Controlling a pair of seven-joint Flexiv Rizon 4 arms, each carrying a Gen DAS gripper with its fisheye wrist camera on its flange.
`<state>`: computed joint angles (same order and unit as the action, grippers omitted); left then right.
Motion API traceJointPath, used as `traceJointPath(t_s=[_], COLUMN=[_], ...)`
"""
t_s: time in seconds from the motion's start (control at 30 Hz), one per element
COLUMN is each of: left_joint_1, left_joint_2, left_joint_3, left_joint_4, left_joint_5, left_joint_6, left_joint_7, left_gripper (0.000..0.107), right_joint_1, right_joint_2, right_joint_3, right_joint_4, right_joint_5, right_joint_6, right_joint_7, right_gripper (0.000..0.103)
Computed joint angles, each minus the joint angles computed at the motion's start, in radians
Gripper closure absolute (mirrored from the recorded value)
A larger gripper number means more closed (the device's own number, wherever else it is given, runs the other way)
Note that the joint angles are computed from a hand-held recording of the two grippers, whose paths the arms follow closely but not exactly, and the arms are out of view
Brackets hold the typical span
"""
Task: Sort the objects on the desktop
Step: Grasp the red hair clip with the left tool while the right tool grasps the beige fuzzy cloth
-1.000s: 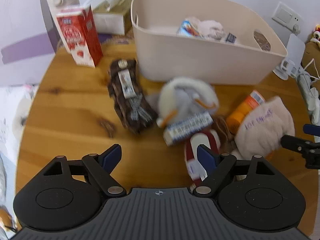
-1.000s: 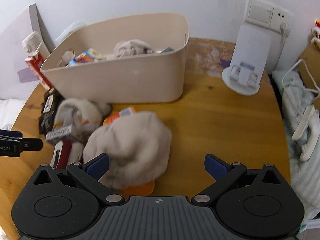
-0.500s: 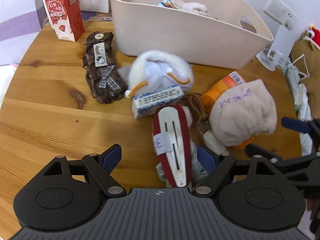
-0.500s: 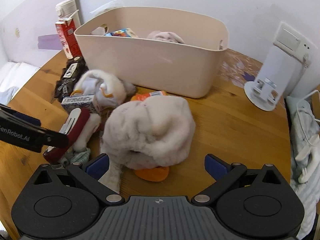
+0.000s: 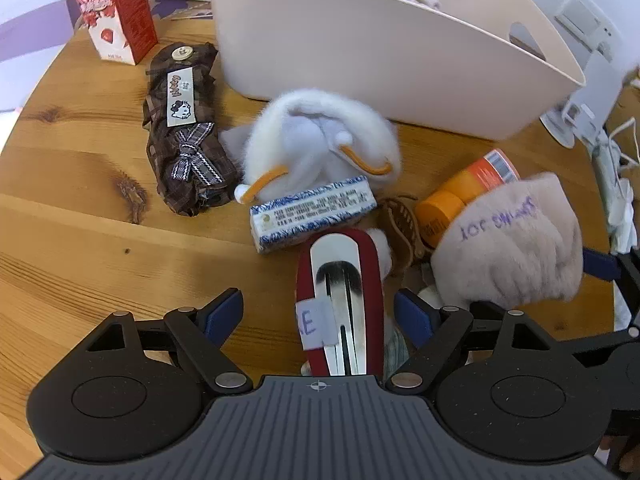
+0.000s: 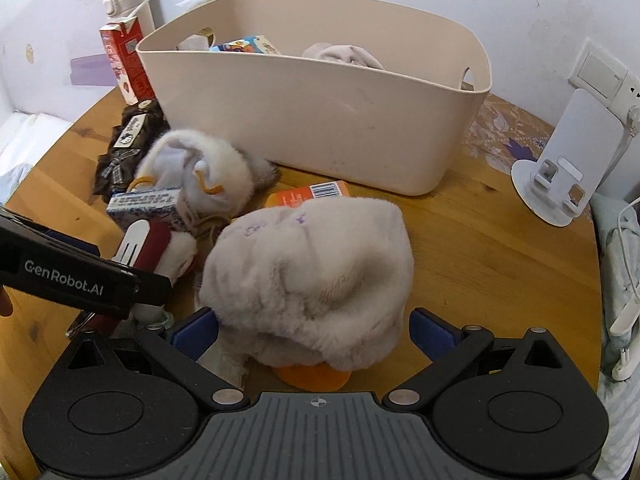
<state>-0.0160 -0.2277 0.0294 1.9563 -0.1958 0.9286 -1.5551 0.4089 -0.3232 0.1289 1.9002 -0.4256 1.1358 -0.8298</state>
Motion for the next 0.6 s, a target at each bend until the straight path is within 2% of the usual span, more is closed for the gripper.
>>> traceJointPath(t_s=[0.17,0.3,0.4,0.43,0.47,0.5,0.6], left_joint_1=[-0.002,0.012,0.011,0.01,0.011,0.011,0.001], left_joint_2=[-0.004,-0.013,-0.014,-0.014,-0.014,-0.013,-0.006], left_joint_3=[0.001,-0.014,-0.019,-0.02,-0.023,-0.024,-0.016], left_joint_4=[0.01,0.007,0.007,0.008,0.01,0.011,0.018], left_joint_5=[0.007,-0.041,-0.056,-0.06,-0.07,-0.078,-0.064], left_joint_6=[0.049,0.015,0.011,0.012,0.012,0.01,0.028], left_joint_7=[0.0,0.042,0.069,0.08,0.093,0.098,0.086], left_gripper=[0.027,0.041,0.051,0.057,0.06,0.062,0.063], right_joint_1=[0.001,0.006,-0.006,-0.011,-0.012,-0.012,-0.01], right_joint_2=[-0.009,-0.01,-0.014,-0.014,-0.013,-0.013,-0.006], right_joint_3=[-0.002,-0.013,0.005,0.013,0.015,0.017,0.016], right_joint_4=[-0.008,-0.001,-0.007,-0.011,-0.013,-0.016,-0.012], right_joint_5=[-0.01,-0.026,0.008,0.025,0.032,0.037,0.041], right_joint_6=[0.002,0.024,0.029,0.026,0.018,0.01,0.007], right_joint_7=[-0.017,-0.007,-0.027,-0.04,-0.048,-0.057,-0.067], right_gripper=[0.0,0.003,0.017,0.019,0.027,0.038,0.053])
